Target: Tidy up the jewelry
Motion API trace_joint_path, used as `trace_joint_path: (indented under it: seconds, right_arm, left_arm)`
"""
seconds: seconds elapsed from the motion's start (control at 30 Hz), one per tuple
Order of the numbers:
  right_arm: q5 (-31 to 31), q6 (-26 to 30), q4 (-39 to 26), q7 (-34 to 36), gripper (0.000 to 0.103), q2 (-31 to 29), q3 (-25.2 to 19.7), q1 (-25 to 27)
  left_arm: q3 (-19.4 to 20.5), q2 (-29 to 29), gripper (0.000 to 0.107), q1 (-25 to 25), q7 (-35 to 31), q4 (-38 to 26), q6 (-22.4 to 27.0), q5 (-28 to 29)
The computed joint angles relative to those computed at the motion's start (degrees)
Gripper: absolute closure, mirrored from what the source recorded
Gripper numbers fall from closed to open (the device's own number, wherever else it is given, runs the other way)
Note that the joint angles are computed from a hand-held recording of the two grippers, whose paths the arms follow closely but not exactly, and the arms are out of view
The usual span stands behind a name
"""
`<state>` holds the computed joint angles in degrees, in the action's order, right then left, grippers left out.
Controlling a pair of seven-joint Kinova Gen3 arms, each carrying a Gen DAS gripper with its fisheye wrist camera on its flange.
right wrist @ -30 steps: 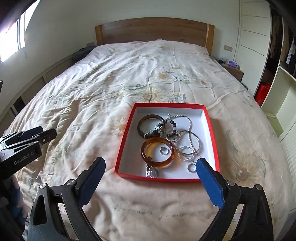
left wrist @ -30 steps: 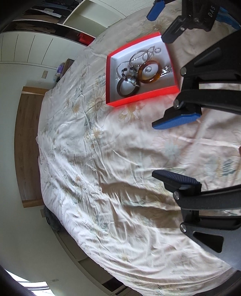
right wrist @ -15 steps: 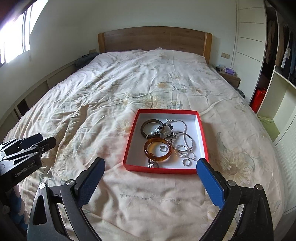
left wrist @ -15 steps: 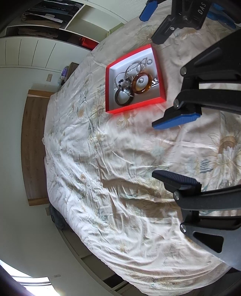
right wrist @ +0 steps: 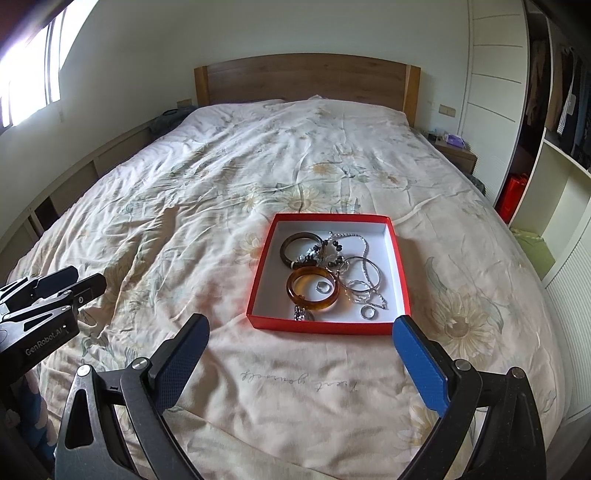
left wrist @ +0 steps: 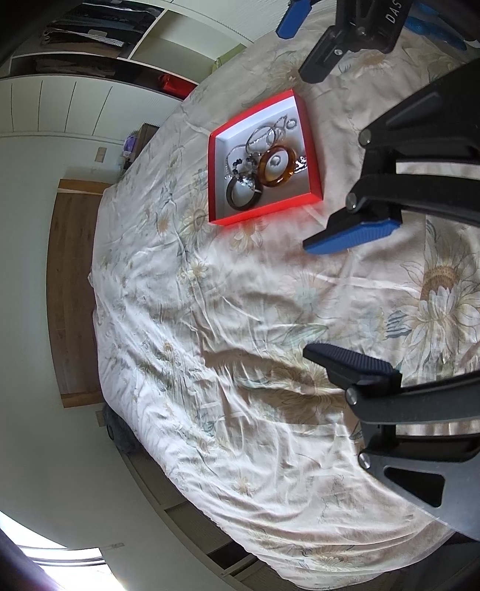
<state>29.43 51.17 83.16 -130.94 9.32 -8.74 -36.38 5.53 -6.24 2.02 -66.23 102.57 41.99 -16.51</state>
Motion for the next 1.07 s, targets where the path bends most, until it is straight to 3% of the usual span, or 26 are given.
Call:
trace_joint_path:
  seconds: [1.07]
  right_arm:
    - [-0.98, -0.62, 1.02, -0.13, 0.004, 0.02, 0.23, 0.80]
  left_arm:
    - [-0.79, 0.92, 0.059, -0.06, -1.18, 0.02, 0.73, 1.30]
